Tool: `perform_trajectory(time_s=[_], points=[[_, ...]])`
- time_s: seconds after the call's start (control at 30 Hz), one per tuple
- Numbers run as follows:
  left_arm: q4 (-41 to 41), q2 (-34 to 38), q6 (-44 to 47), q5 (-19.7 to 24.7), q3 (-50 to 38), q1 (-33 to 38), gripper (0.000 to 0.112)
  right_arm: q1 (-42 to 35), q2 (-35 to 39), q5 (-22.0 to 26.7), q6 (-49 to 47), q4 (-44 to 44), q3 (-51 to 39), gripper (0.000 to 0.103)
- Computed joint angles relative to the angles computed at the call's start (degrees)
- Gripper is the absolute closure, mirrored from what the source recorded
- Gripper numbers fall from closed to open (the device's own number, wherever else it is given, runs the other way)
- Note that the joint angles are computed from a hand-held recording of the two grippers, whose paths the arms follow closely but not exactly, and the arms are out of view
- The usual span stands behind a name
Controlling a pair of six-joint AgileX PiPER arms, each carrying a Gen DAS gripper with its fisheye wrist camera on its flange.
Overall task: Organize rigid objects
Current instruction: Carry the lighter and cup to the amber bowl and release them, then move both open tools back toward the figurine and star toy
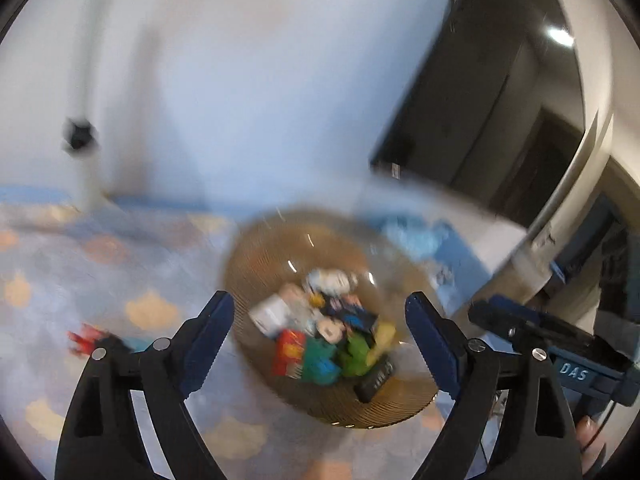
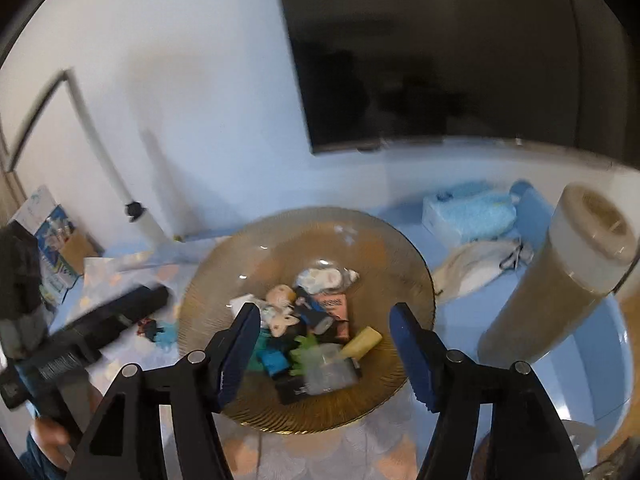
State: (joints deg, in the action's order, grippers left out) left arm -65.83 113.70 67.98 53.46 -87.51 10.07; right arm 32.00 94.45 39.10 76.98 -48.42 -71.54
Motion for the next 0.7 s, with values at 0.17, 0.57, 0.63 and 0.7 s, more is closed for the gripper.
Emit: perform_trajectory(time_s=[0.17,0.57,0.63,0.7], points=[[-1.2,-2.8,4.4,2.8,0.3,10.0,0.026,7.4,1.4,2.4,1.8,-1.2,-2.9,0.037],[6.2,9.0,7.8,-7.4,-1.6,22.8,0.027,16.2,26.6,-5.5,-8.9,9.6,-21.1,0.037],[6.2,10.4,8.5,-7.4,-1.8,23.0,0.027,16.5,31.2,-5.0,-11.1,11.5,-24.2,0.037],[5.3,11.0,9.7,-8.9,-0.6,22.9,0.026,16.8,33.9,-4.2,-11.6,11.2,-26.2,0.037]])
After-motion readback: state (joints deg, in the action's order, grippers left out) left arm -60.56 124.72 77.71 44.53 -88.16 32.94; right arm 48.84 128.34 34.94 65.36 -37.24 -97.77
